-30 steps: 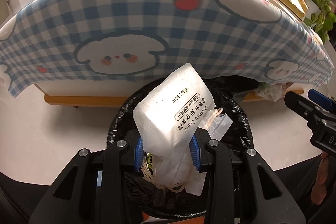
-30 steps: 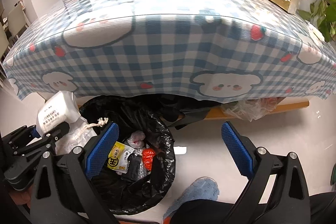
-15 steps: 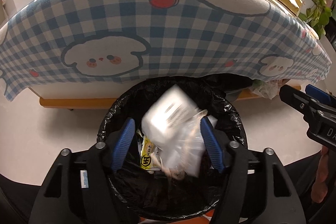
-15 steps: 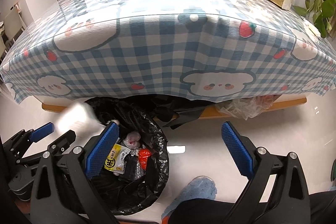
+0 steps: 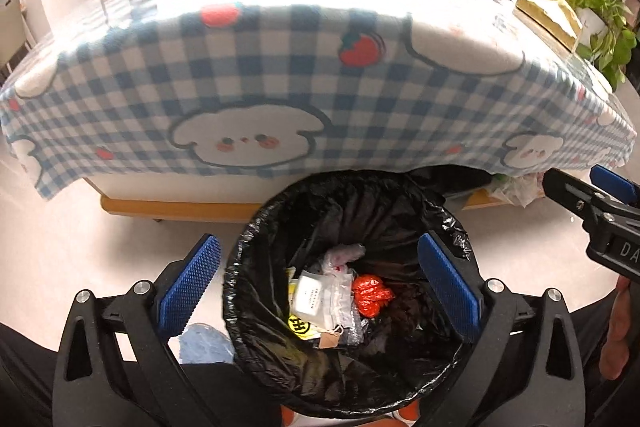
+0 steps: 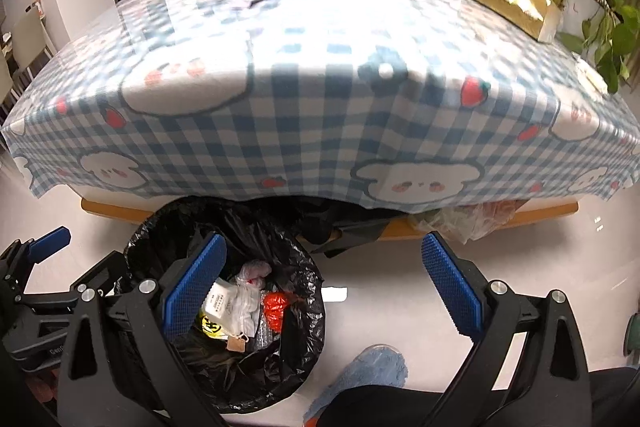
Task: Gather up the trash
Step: 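Move both open tools back over the bed toward the chocolate box and purple wrapper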
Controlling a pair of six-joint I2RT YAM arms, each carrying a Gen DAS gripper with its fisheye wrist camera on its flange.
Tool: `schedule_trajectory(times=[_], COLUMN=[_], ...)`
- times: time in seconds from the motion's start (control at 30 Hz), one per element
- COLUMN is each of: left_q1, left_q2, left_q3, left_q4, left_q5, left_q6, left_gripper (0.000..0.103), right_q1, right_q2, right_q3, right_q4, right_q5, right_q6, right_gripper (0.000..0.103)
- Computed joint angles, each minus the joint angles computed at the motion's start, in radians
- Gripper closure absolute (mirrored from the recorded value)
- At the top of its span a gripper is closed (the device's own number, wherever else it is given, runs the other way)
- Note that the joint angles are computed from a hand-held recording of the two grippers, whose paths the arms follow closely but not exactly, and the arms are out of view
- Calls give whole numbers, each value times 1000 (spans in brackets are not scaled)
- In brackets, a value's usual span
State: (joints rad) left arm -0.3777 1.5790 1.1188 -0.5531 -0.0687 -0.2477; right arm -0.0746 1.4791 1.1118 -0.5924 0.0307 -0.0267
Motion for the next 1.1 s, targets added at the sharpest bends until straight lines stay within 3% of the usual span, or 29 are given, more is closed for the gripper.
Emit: schedule_trajectory(times=[0.5, 0.73, 1.1], left_q1=[78, 83, 93], left_q2=[15, 103, 337], left_q3=[241, 408, 784], left_q4=[-148, -203, -341], left_q5=[44, 43, 70], left_q6=[46, 64, 83], left_gripper=[6, 6, 6], right_q1=[44, 38, 7], right_q2=[23, 118, 279], right_q3=[243, 405, 663], right_q4=[-112, -169, -248], right_q5=[21, 9, -18], right_q6=[-3, 6, 0], right_gripper=[9, 9, 9])
